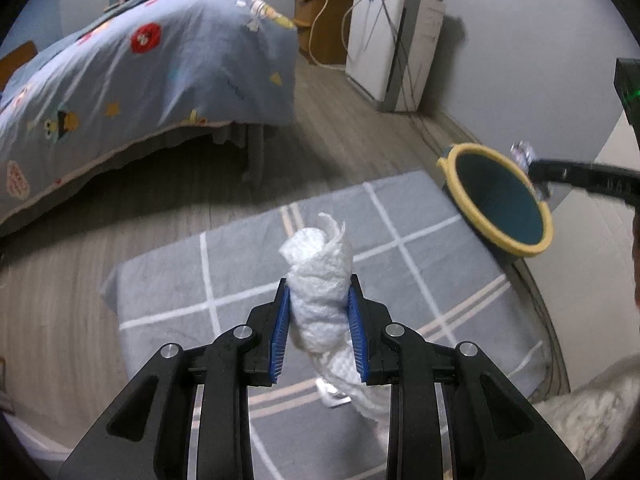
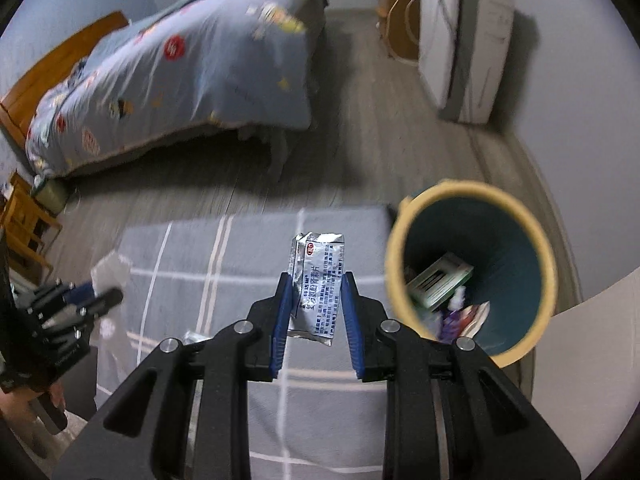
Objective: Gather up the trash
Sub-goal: 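Carry the tissue and sachet with both tools over the bin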
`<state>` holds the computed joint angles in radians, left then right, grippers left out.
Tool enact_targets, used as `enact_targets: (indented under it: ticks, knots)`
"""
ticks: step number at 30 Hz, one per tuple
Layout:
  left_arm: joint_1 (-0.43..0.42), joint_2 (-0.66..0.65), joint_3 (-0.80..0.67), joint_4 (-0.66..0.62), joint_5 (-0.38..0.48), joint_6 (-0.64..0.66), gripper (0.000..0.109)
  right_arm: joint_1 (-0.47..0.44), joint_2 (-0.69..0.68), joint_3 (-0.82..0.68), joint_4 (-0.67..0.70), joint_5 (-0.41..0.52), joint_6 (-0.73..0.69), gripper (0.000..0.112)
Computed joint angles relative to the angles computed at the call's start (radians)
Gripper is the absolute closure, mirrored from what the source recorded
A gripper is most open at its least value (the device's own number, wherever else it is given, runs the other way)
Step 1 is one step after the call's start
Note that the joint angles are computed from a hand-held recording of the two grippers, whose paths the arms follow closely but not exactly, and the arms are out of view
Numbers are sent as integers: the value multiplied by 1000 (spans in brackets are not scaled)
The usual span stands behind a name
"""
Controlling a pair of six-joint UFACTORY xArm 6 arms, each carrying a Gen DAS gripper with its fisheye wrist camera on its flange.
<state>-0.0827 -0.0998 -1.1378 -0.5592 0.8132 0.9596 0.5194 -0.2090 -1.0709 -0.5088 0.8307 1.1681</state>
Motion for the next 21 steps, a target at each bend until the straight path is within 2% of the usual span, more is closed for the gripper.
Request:
enact_targets:
  ticks: [3, 8, 17, 21]
  knots:
    - [-27, -12, -1, -10, -3, 2, 80, -46, -82, 38, -29, 34, -30, 88]
    - [-102, -5, -23, -20, -27, -26, 80, -153, -241, 181, -19, 40, -38, 88]
    - [-289, 71, -89, -8, -50, -81, 80, -335, -395, 397, 94, -67, -26, 88]
    - [-379, 98, -109, 24, -71, -97, 80, -372, -397, 438, 127, -81, -23, 88]
